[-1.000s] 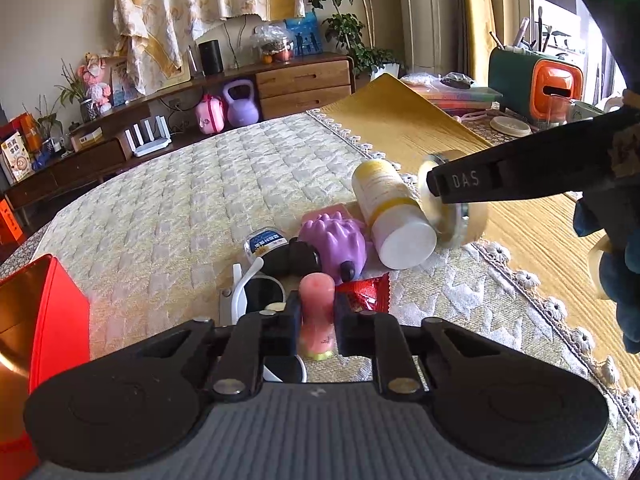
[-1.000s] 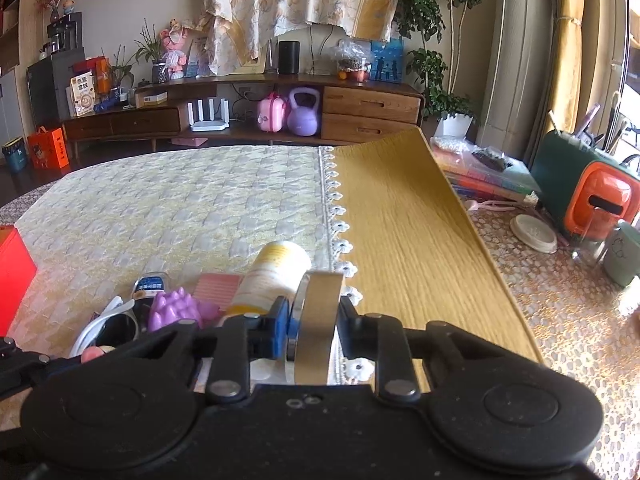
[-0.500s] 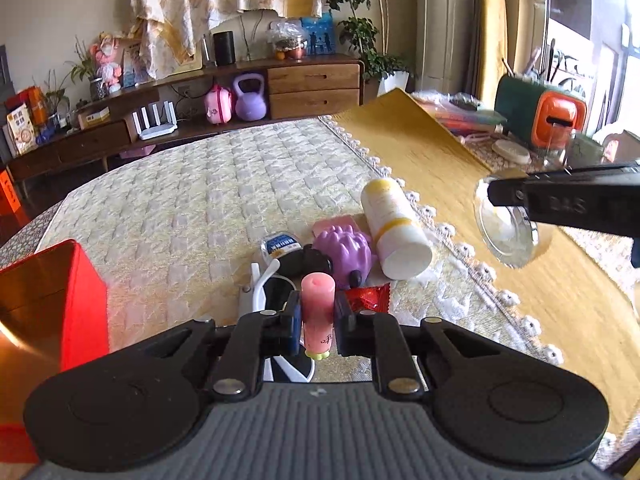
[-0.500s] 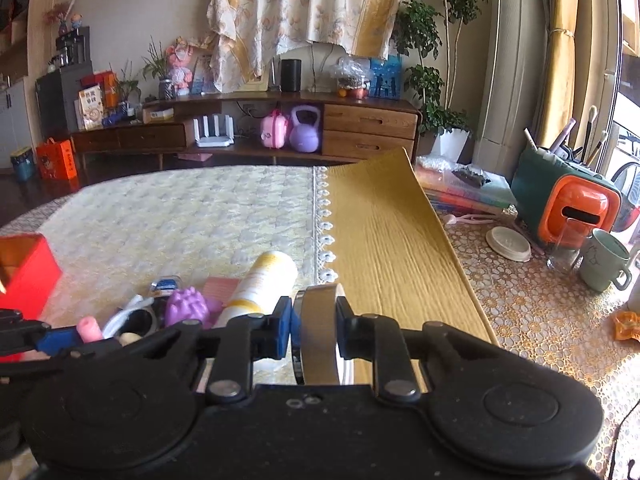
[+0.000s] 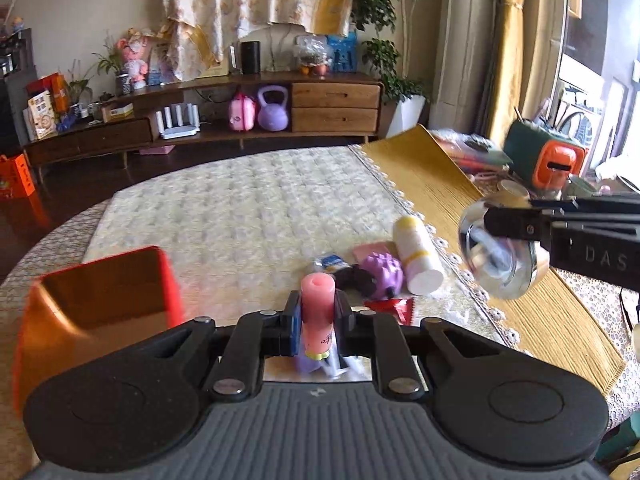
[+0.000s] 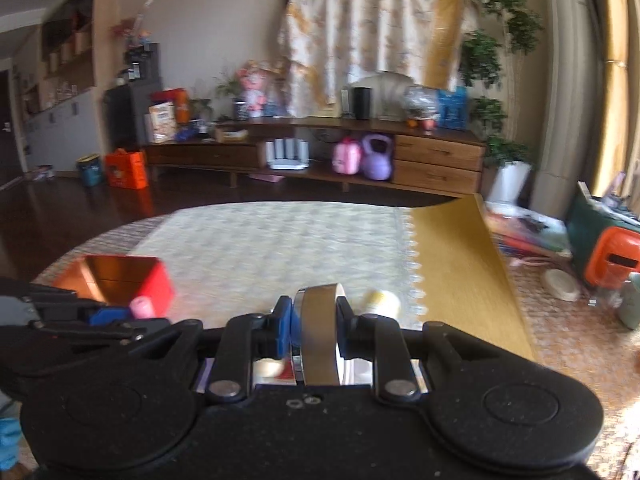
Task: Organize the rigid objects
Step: 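Place the pink cylinder in the red tin with the left tool while the right tool places the jar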
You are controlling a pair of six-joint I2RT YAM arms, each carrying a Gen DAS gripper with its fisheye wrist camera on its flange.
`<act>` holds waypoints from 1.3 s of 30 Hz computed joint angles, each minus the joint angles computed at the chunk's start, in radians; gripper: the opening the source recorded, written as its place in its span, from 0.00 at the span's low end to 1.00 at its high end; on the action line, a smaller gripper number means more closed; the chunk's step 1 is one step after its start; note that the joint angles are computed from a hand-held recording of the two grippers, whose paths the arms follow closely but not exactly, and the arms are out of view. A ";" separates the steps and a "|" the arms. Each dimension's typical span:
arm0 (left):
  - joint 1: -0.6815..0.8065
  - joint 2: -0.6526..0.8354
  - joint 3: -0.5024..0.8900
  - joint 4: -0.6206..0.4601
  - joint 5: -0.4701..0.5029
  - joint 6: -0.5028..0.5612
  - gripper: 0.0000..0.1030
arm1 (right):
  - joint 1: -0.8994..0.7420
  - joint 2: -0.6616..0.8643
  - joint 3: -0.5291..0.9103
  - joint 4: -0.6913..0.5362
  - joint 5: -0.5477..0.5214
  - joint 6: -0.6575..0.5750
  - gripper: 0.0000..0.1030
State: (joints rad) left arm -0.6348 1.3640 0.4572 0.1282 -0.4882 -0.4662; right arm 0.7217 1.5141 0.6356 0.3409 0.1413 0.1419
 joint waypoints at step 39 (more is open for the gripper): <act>1.002 0.245 -0.004 0.256 0.499 0.607 0.16 | 0.290 0.777 0.883 -0.159 -0.022 -0.135 0.21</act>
State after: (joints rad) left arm 0.3673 1.6087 0.4531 0.3840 0.0104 0.1404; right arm 1.0113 2.2913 1.5188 0.1816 0.1193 0.0073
